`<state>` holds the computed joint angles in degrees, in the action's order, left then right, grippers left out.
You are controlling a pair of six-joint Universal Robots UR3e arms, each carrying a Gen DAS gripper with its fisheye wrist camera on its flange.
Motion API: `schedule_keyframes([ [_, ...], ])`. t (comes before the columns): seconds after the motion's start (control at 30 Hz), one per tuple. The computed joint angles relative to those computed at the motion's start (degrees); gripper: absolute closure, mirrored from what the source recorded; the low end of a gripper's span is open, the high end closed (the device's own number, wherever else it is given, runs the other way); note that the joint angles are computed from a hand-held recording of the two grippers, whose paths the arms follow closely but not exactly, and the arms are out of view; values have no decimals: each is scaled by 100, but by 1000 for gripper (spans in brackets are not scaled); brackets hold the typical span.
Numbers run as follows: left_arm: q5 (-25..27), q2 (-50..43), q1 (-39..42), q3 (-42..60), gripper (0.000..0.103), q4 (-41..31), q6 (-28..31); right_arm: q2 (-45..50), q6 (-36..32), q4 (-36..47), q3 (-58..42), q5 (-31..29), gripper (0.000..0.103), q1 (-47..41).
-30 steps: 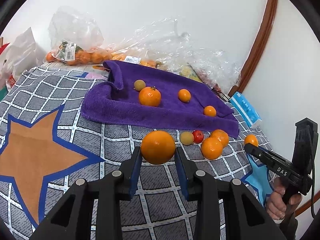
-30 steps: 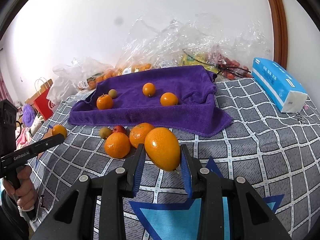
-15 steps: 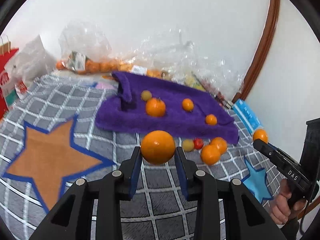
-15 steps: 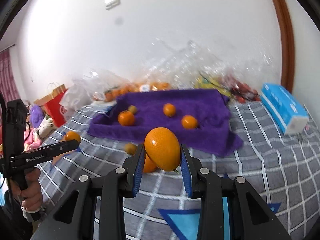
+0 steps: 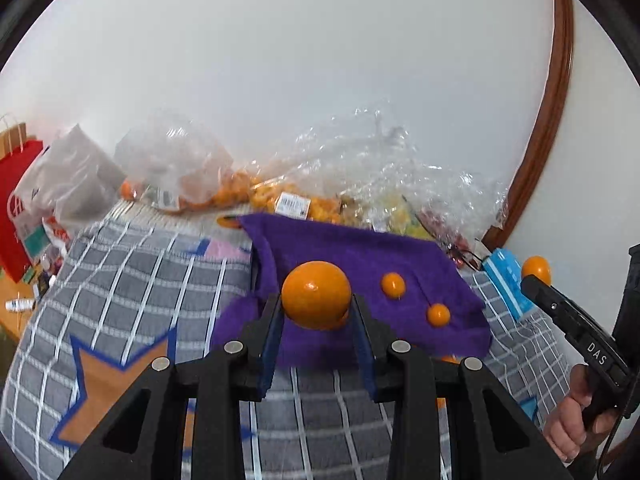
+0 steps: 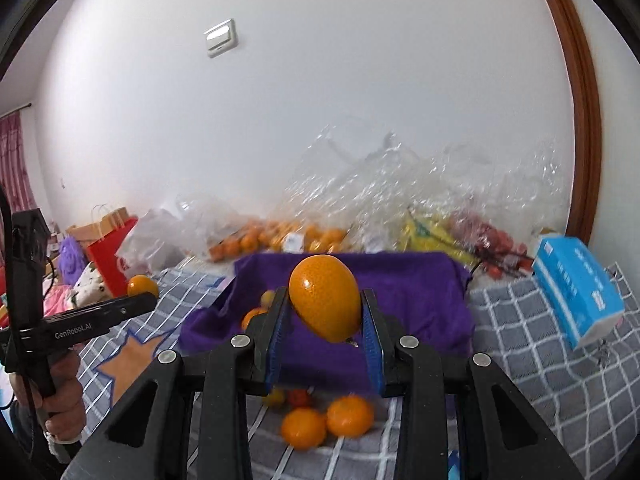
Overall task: Organize fruits
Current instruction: 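Carry both held fruits up and over onto the purple towel, then open both tools to set the fruits down on the towel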
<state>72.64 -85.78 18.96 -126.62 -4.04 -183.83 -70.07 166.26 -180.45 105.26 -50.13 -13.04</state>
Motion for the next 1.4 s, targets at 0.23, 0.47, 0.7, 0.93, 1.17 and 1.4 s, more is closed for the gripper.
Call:
schedule_keyframes([
  [0.23,175,-1394,-276,1039,71,471,-315,948,459,196,-1357,-558,69,230],
  [0.47,227,-2229,-189,1152,71,1056,-373,1743,540,735,-2033,-896,69,162],
  [0.7,-4,-2440,60,1004,71,1353,-474,2135,439,967,-2399,-1380,69,245],
  [0.93,-66,-2547,-11,1139,71,1111,-411,2436,232,1229,-2724,-1752,69,463],
  [1.17,68,-2709,-122,1367,71,751,-391,2636,195,1503,-2993,-1908,69,550],
  [1.4,71,-2795,-113,1510,71,456,-301,2682,162,1533,-3023,-2026,69,607],
])
